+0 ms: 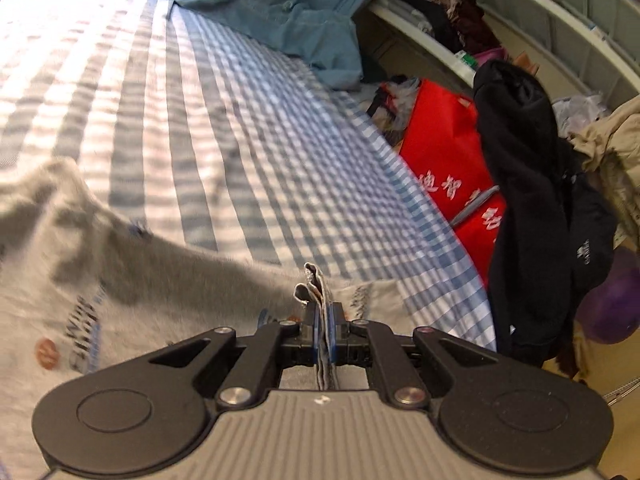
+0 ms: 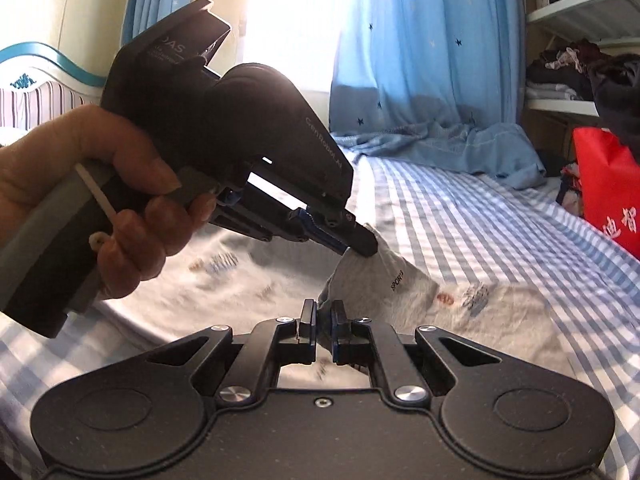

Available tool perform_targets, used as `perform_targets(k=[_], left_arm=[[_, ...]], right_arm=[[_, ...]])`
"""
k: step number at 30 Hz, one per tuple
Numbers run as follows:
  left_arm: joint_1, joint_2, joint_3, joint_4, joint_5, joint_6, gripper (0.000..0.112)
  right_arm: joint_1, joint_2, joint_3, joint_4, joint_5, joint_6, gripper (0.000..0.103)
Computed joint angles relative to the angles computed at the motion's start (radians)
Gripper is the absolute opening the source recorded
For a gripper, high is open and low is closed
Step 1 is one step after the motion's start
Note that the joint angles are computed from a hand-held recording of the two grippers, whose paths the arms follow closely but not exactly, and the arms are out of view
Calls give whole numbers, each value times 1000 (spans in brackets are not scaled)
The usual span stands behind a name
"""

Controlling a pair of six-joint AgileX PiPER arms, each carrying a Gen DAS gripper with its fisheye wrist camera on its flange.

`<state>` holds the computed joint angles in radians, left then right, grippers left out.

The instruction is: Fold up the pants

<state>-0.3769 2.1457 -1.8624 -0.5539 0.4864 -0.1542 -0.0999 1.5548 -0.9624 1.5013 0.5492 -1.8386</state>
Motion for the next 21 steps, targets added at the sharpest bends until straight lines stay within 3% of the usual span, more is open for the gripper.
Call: perform_targets(k=[10, 17, 21], left_arm=[[107, -291, 324, 66, -41, 36, 5], [197, -323, 487, 12, -75, 81, 5], [220, -287, 544, -102, -113, 184, 5]], right_arm=[[173, -47, -41, -30, 40, 84, 6], [348, 8, -50, -123, -78, 155, 7], [408, 21, -24, -147, -143, 155, 9]])
